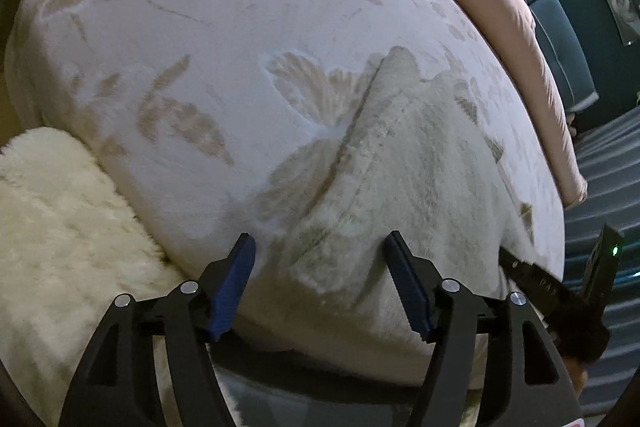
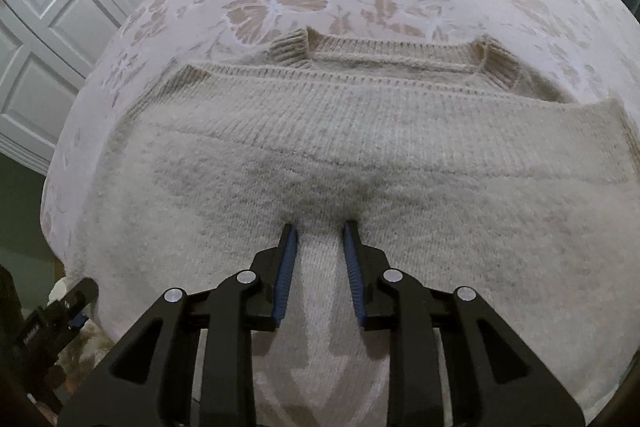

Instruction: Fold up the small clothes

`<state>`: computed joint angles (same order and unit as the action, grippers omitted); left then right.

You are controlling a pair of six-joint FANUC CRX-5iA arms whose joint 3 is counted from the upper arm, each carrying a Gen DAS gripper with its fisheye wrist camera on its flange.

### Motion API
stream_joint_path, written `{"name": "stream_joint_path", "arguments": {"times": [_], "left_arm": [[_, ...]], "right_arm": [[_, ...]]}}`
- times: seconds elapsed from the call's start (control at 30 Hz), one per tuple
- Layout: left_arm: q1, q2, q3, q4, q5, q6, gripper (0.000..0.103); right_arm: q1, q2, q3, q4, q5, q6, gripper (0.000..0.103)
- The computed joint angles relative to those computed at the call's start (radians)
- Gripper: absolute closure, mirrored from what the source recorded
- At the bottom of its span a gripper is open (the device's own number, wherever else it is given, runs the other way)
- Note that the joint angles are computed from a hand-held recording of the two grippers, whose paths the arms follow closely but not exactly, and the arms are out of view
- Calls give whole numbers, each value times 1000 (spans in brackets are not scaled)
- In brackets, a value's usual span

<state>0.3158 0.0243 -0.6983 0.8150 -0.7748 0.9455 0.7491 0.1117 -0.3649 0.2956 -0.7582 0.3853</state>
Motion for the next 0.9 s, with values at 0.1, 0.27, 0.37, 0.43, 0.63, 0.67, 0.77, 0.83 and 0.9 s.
{"name": "stream_joint_path", "arguments": {"times": [0.1, 0.27, 0.37, 0.43, 0.63, 0.67, 0.77, 0.83, 0.9], "left_arm": [[-24, 8, 18, 2, 1, -14, 38], [-61, 27, 77, -55, -14, 26, 77], [-67, -4, 65, 33, -28, -36, 83], [-81, -48, 61, 64, -36, -78, 84], [-220, -185, 65, 158, -43, -207, 86], [-257, -199, 68, 170, -43, -227, 86], [-378, -216, 82, 187, -41, -269, 86], [-453, -208, 95, 181, -35, -286, 86], [-551, -175, 118, 161, -10, -288, 86]], "right_arm": [[7, 4, -12, 35, 8, -18, 79], [19, -13, -47, 91, 34, -49, 78], [16, -79, -91, 72, 80, -95, 72], [29, -156, -164, 116, 132, -192, 53], [129, -421, -418, 331, 80, -514, 52], [153, -481, -464, 344, 49, -567, 52], [248, -649, -571, 380, -88, -719, 52], [335, -763, -628, 392, -222, -814, 52], [403, -848, -662, 390, -322, -880, 52]]}}
